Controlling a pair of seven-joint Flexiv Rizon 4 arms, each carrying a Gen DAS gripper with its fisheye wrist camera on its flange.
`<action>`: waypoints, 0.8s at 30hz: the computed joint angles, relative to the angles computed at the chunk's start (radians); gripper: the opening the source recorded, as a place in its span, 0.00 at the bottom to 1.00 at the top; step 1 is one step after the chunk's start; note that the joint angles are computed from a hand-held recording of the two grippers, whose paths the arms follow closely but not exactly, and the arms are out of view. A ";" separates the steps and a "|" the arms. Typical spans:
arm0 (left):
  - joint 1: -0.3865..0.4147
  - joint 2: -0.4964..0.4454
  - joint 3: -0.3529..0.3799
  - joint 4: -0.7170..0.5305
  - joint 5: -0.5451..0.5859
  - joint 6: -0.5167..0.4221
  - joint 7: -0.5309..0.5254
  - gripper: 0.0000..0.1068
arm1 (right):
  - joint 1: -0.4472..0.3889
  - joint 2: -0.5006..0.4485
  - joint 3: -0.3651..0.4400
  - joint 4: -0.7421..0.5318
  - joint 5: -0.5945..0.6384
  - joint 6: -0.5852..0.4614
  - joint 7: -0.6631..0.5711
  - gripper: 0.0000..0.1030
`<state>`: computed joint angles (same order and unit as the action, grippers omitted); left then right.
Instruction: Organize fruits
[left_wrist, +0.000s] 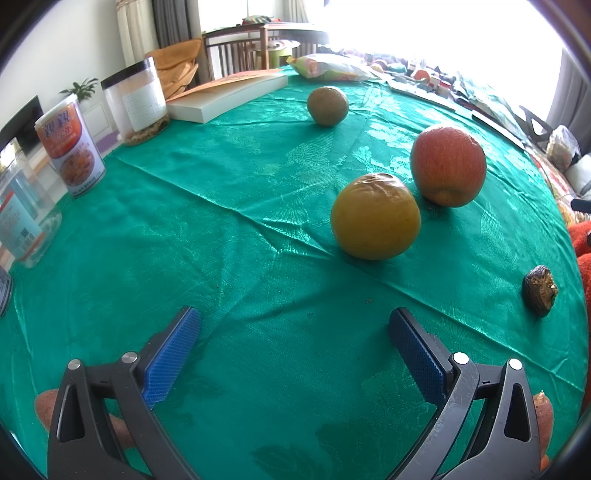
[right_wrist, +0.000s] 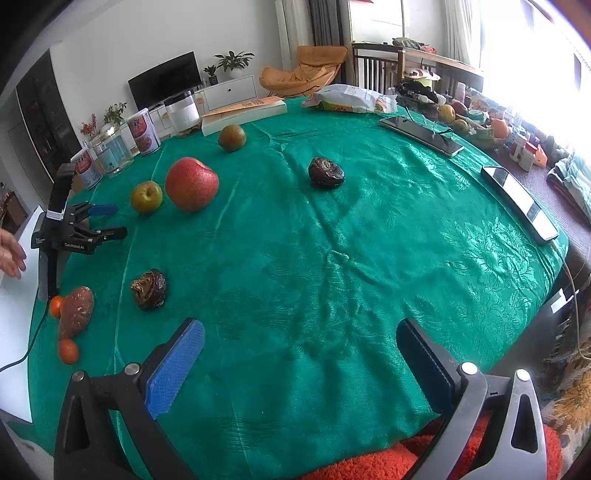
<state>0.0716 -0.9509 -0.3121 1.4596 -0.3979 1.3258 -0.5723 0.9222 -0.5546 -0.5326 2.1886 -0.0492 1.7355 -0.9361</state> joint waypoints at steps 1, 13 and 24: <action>0.000 0.000 0.000 0.000 0.000 0.000 0.000 0.96 | 0.000 0.001 0.001 0.003 -0.001 0.008 -0.004 1.00; -0.086 -0.006 0.097 -0.015 0.003 0.065 -0.203 0.96 | 0.004 0.006 0.024 0.029 0.127 0.102 -0.068 1.00; -0.093 0.186 0.143 0.105 0.040 0.179 -0.501 0.95 | 0.021 0.010 0.025 0.025 0.191 0.126 -0.125 1.00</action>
<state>-0.0214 -0.7652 -0.1688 1.5648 -0.3575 1.5053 -1.0734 0.9431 -0.5448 -0.5081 2.2140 0.1414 1.8617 -1.0607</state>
